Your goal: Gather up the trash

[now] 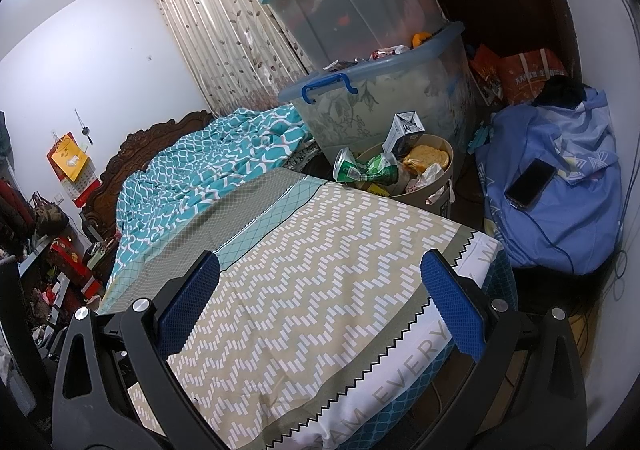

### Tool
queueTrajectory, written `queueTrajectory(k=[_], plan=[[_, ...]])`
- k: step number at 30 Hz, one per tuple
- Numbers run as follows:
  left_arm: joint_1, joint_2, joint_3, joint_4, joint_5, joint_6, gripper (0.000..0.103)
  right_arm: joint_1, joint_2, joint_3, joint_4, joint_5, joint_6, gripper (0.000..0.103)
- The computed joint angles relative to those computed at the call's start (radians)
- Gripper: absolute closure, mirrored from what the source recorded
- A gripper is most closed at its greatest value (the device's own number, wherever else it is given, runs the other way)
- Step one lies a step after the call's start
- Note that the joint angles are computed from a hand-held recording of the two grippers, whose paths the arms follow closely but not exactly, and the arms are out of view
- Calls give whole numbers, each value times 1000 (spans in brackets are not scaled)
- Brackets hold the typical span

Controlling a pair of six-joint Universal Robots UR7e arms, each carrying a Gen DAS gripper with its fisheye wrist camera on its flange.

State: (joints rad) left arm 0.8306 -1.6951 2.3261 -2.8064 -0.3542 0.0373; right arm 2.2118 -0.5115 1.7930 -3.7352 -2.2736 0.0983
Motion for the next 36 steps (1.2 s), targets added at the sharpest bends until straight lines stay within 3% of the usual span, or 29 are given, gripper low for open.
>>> queueTrajectory(k=[15,23,36], plan=[[-3,-4,3,-4,9,-1,9,1,1,0,-3,-2,-1,3],[-1,-14,-4,79,-2,-68,9,2,1,1,-3,-2,1,3],[4,-11,-6,102,-5,-93,8,2,1,2,-3,-2,2,3]])
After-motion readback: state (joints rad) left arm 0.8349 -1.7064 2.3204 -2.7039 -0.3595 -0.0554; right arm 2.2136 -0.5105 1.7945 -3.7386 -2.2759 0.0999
